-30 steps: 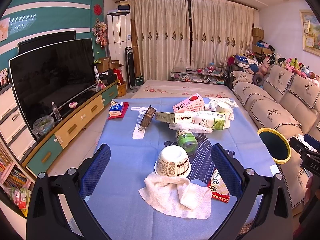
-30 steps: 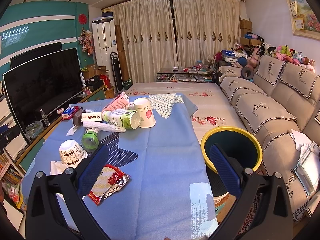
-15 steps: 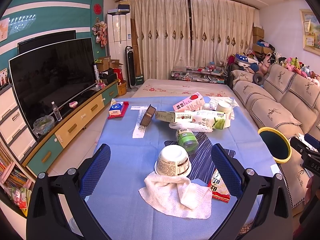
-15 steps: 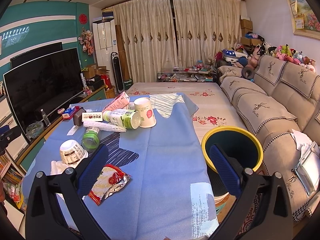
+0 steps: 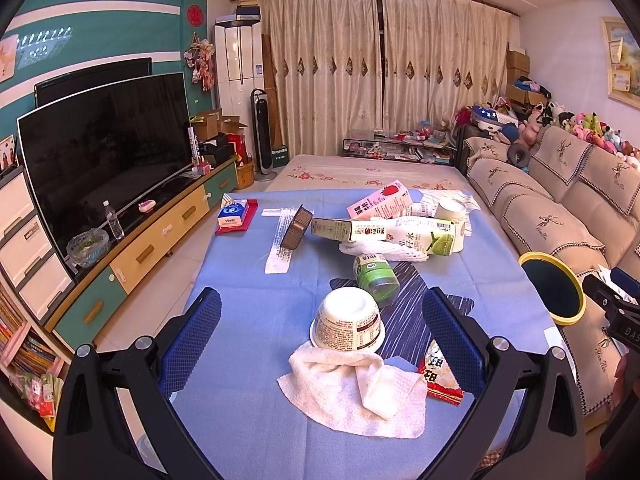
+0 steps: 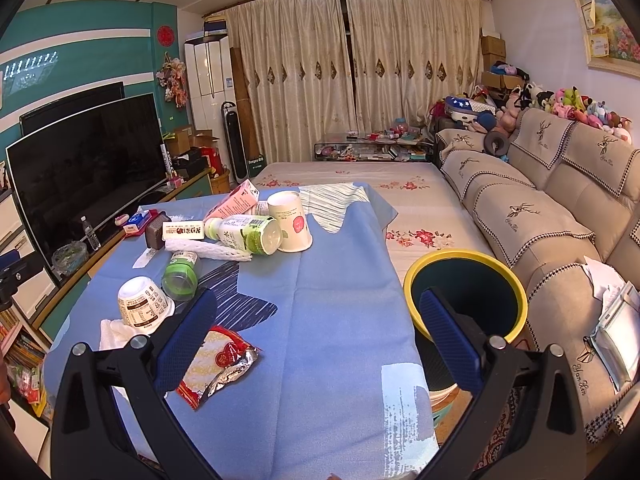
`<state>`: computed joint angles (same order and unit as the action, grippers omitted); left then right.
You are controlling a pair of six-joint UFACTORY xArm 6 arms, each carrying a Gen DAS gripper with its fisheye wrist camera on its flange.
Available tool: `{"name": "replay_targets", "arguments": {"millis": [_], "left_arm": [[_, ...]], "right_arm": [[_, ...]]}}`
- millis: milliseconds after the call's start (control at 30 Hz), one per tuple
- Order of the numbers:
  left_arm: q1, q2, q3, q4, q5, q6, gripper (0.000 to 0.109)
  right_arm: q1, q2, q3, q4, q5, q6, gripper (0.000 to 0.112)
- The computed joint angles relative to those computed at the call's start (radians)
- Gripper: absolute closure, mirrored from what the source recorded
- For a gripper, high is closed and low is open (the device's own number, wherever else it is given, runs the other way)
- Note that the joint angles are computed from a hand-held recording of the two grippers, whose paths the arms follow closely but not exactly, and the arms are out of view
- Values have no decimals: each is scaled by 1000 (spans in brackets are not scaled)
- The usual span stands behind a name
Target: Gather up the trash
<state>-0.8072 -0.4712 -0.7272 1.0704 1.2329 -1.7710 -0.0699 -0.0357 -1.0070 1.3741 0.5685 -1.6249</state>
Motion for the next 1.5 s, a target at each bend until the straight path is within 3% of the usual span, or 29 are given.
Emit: {"name": "replay_targets", "arguments": {"millis": [233,400,567,700,800,933,1033,1267,1367,1433,1500], "left_arm": [[102,31,5,16,-78,24,9],[244,81,-11,56,-194,45,9],[385,166,-60,121,-307,63,9],[499,239,-104,160,-404,70,9],[580,307,-151,188,-474,74,9],[663,399,-217,239,-540,65,9],[693,453,-248,265,-550,43,9],[738,521,-260,248,-630,35,9],[729,531,-261,265,-628,28,9],[732,536,-264,276,-636,16,9],[729,529,-255,285,-643,0,9]], "right_arm": [[23,77,-55,-49,-6,38,16],[83,187,-160,-115,-50,123,16],[132,333,-348,-181,-11,234,17],[196,456,-507,-279,-52,338,29],[237,574,-652,-409,-72,468,35],[263,739,-876,-589,-17,674,39],[276,833,-999,-701,1,790,39],[280,965,-1181,-820,40,917,40],[280,1032,-1286,-864,83,968,47],[278,1073,-1355,-885,124,992,57],[277,1078,-1359,-876,117,989,58]]}}
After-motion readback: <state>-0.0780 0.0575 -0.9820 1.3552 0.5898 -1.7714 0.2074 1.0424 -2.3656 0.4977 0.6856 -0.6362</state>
